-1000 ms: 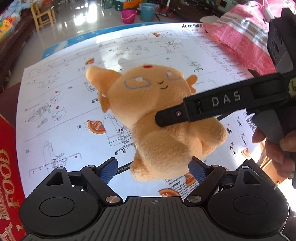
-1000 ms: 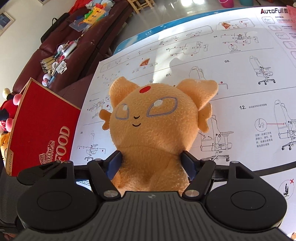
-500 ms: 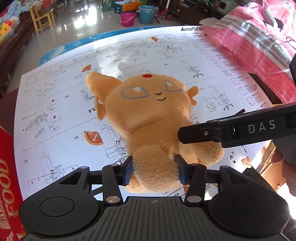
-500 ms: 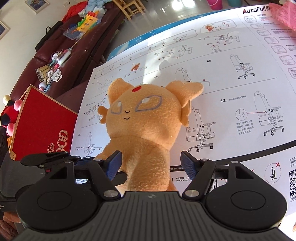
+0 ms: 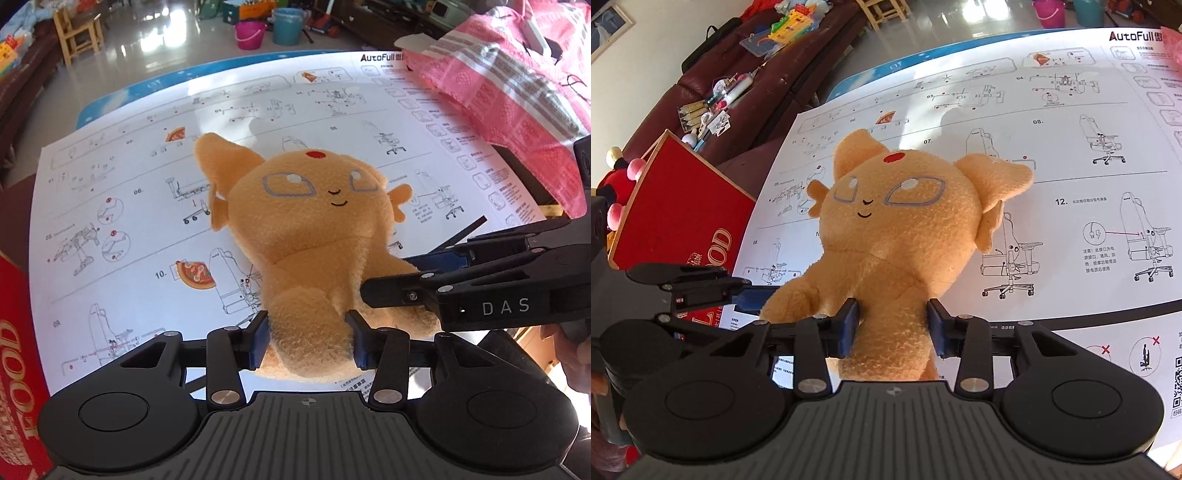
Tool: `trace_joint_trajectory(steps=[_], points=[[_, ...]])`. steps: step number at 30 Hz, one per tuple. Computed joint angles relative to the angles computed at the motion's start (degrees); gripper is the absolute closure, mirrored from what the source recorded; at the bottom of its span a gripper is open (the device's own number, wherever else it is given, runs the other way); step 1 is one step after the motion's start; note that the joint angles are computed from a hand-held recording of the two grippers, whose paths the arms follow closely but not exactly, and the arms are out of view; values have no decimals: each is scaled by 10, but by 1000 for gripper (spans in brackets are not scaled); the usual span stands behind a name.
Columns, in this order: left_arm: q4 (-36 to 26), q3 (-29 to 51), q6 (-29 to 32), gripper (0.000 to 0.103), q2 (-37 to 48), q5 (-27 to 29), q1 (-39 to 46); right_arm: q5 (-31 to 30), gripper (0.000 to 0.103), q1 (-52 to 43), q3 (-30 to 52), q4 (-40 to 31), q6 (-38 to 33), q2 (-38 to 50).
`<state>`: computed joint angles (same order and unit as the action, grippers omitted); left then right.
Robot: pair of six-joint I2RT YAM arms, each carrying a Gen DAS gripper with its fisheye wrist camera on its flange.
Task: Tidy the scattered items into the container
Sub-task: 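Lift the tan dog plush with both grippers off the sheet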
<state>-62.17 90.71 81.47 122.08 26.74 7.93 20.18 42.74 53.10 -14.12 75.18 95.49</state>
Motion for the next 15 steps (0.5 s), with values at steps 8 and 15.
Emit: trace_joint_trajectory(steps=[8, 15], points=[[37, -19, 48, 69, -18, -14, -10, -3, 59, 2, -16, 31, -4, 0], [102, -81, 81, 68, -49, -32, -25, 8, 57, 5, -18, 42, -8, 9]])
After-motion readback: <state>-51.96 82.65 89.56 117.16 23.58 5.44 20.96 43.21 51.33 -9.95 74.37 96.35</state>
